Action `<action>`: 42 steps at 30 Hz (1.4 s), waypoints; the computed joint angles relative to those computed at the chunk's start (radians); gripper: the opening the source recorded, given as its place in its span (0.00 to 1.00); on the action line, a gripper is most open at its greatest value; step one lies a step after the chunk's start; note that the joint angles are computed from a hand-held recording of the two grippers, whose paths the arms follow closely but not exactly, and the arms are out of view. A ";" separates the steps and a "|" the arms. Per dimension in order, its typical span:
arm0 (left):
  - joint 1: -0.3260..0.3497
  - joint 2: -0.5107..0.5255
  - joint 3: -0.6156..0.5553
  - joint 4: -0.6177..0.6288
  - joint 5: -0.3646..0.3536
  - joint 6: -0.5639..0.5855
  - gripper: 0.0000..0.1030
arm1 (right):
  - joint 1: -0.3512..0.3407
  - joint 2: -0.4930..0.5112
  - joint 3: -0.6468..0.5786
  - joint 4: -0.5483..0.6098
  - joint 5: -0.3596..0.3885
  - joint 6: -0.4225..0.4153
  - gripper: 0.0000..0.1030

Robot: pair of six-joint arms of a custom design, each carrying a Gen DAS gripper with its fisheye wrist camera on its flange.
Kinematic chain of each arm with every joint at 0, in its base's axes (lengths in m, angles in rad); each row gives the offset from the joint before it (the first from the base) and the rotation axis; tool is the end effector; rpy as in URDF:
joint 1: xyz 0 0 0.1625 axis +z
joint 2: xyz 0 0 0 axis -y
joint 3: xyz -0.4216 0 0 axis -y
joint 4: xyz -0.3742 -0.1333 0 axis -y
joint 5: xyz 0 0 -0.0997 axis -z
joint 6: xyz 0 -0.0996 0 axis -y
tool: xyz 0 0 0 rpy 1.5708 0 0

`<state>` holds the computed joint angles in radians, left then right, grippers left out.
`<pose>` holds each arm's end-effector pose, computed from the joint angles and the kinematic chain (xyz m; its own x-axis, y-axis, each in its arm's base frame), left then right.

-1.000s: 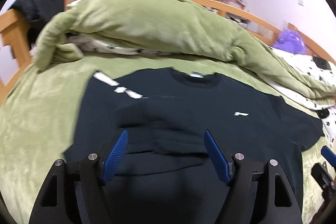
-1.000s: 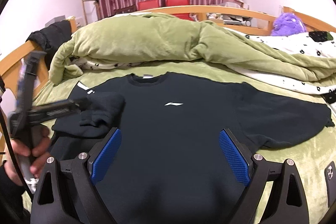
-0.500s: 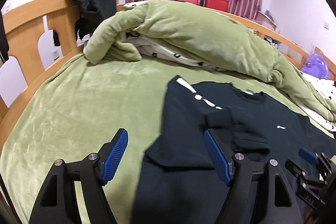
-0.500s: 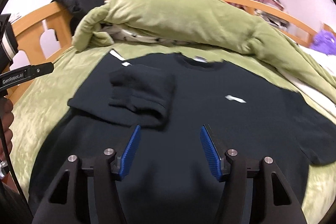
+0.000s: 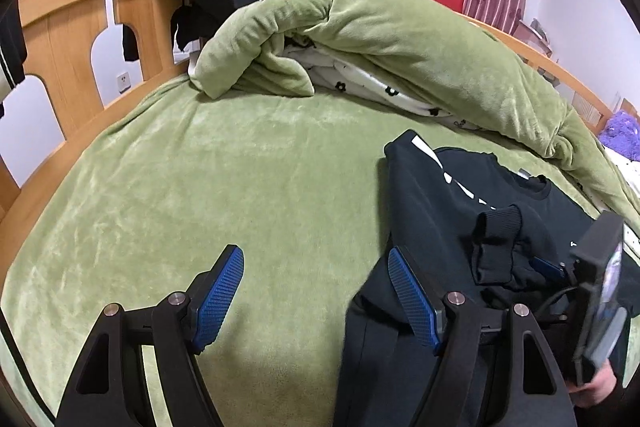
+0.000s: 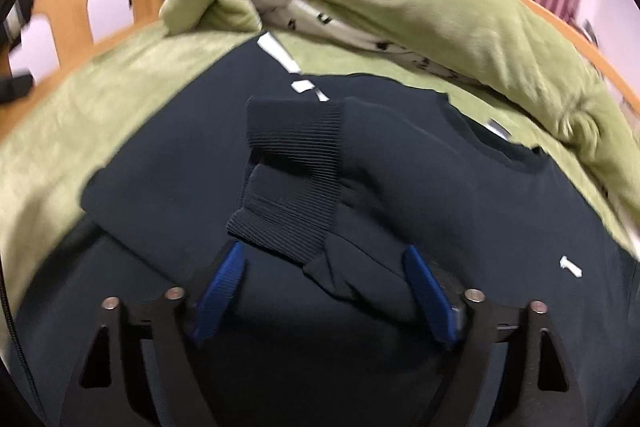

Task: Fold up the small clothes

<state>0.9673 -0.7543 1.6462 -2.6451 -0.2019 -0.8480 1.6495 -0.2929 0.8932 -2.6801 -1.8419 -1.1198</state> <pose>-0.1753 -0.6612 0.1584 -0.5945 -0.6287 -0.5013 0.1697 0.5112 -0.8425 0.1728 -0.8352 0.0376 -0.3613 -0.7598 0.5405 -0.9036 0.4283 -0.0019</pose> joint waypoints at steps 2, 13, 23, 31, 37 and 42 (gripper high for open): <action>-0.001 0.004 -0.004 -0.003 0.000 0.004 0.71 | 0.005 0.033 -0.018 -0.052 -0.032 -0.034 0.84; -0.009 0.063 -0.057 -0.107 -0.013 0.118 0.71 | -0.030 -0.092 -0.021 -0.021 0.134 0.094 0.15; -0.001 0.132 -0.161 -0.012 -0.031 0.093 0.71 | -0.118 -0.148 -0.212 0.198 0.099 0.294 0.16; 0.001 0.163 -0.202 0.062 -0.032 0.080 0.71 | -0.193 -0.190 -0.166 0.217 0.060 0.373 0.51; 0.003 0.161 -0.196 0.051 -0.042 0.080 0.71 | -0.198 -0.147 -0.252 0.243 0.079 0.421 0.64; 0.009 0.155 -0.191 0.045 -0.050 0.076 0.71 | -0.194 -0.016 -0.461 0.349 0.002 0.438 0.58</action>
<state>0.9765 -0.5992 1.4553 -2.5998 -0.2517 -0.7723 1.4554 -0.3093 0.4322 -2.3307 -1.8395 -0.6823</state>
